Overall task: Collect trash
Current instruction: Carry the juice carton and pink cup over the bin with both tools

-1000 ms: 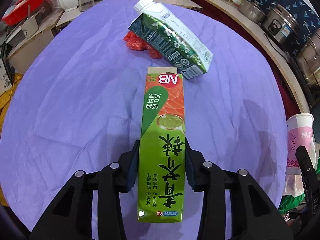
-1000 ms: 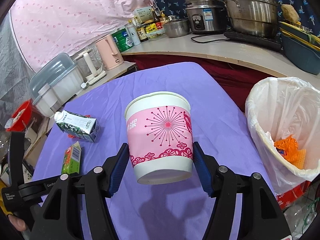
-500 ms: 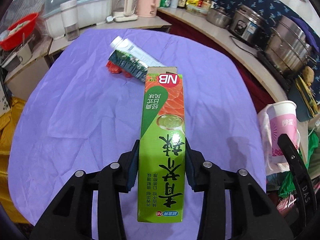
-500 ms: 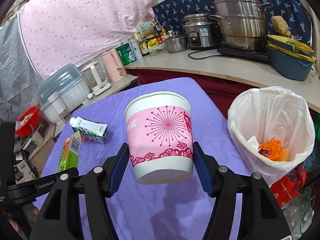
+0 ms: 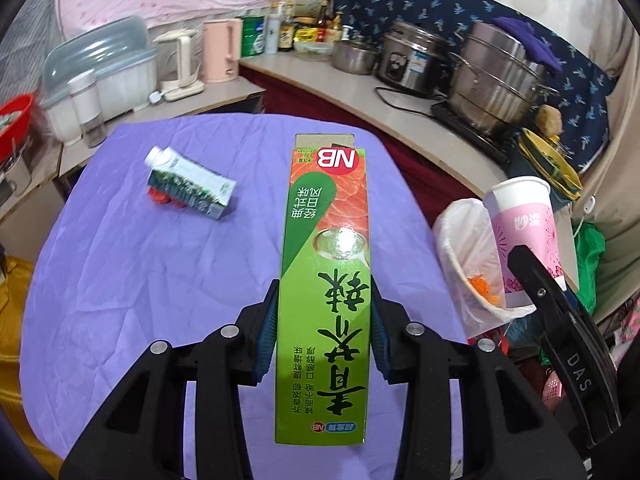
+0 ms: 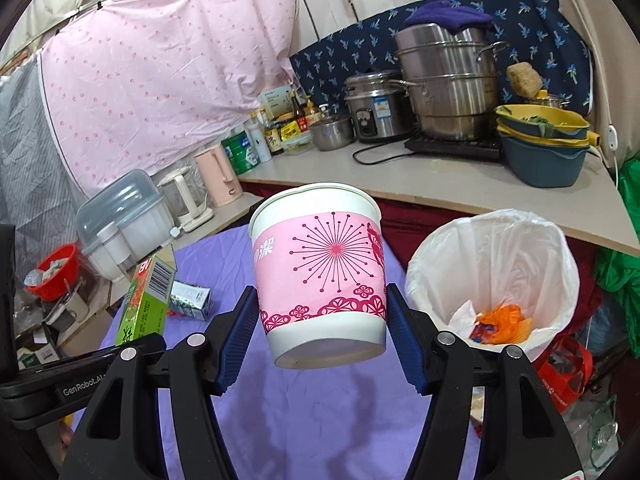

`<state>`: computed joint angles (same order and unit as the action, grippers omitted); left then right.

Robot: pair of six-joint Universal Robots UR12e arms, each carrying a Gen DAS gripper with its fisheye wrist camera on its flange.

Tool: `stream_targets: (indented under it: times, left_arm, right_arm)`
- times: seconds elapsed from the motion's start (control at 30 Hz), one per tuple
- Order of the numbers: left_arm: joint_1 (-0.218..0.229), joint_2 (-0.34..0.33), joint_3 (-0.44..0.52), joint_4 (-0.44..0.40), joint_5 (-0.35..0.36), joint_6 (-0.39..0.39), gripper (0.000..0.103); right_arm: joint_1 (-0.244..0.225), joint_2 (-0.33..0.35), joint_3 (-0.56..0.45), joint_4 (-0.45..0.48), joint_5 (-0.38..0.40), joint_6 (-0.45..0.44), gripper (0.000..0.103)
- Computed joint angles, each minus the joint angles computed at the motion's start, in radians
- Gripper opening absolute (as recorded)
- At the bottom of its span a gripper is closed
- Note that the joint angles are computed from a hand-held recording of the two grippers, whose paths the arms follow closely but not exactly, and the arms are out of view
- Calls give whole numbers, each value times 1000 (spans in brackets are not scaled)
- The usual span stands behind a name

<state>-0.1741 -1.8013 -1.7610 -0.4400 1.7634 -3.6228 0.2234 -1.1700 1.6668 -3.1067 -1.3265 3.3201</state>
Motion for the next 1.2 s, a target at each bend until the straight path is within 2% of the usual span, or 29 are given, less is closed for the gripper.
stream_targets:
  times: [0.57,1.2]
  left_arm:
    - [-59,-56,98,58,-55,105,38]
    - [-101,-138,210,24,-85,148,38]
  right_arm:
    - [-61,-32,36,-67,-75,59,61]
    - [-109,-31,41,-73,-116,96,61]
